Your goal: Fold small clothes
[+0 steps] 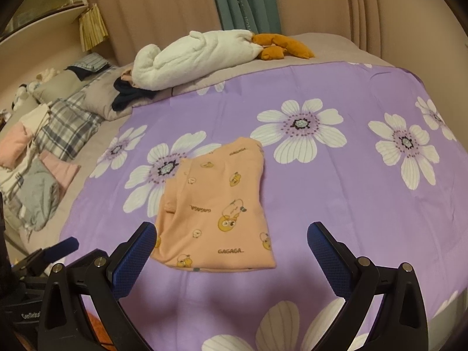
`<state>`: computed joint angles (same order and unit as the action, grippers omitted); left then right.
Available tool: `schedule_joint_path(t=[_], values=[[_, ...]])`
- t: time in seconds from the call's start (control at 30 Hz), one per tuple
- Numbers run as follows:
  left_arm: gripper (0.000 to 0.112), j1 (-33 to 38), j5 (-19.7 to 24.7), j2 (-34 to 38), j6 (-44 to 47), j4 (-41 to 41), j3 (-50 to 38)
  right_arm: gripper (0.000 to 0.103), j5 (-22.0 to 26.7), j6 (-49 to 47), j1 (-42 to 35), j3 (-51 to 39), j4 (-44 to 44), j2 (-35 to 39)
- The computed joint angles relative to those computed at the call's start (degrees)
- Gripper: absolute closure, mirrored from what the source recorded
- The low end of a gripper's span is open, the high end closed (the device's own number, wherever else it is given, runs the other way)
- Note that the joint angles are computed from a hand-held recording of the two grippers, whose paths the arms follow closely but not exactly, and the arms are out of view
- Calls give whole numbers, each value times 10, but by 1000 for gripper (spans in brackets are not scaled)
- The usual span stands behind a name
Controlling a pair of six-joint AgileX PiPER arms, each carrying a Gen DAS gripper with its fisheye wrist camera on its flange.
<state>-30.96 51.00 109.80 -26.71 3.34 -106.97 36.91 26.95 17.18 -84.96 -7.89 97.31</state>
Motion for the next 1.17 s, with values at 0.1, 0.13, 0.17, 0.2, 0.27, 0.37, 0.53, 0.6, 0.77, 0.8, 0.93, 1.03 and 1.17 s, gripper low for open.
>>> schedule_joint_path(t=[0.1,0.13,0.17,0.2,0.27,0.37,0.53,0.6,0.77,0.8,0.93,1.03,1.17], values=[[9,2,-1,-1,3,-4,0,1,-1,-2,-1,1,2,0],[9,3,-2,-1,4,-5,1,1,0,-1,0,0,1,0],[9,3,-2,-2,5,-6,1,1,0,1,0,0,-1,0],[9,4,-3,-2,6,-9,2,1,-1,1,0,1,-1,0],[10,5,-3,-2,8,-13,2,1,0,0,0,0,0,0],[10,5,-3,-2,9,-12,2,1,1,0,0,0,1,0],[9,5,-4,-3,7,-13,3,1,0,-1,-1,2,1,0],[10,5,-4,-3,8,-13,3,1,0,-1,-1,2,1,0],[10,1,-2,-3,2,-4,3,1,1,-2,-2,1,2,0],[10,0,-3,-4,3,-3,4,1,0,-2,-2,2,2,-1],[10,0,-3,-7,4,-7,9,1,2,-2,-1,0,1,1],[10,2,-2,-7,6,-10,9,1,0,-4,-3,2,3,0],[10,2,-2,-6,8,-13,6,1,-2,-6,-6,8,4,-2]])
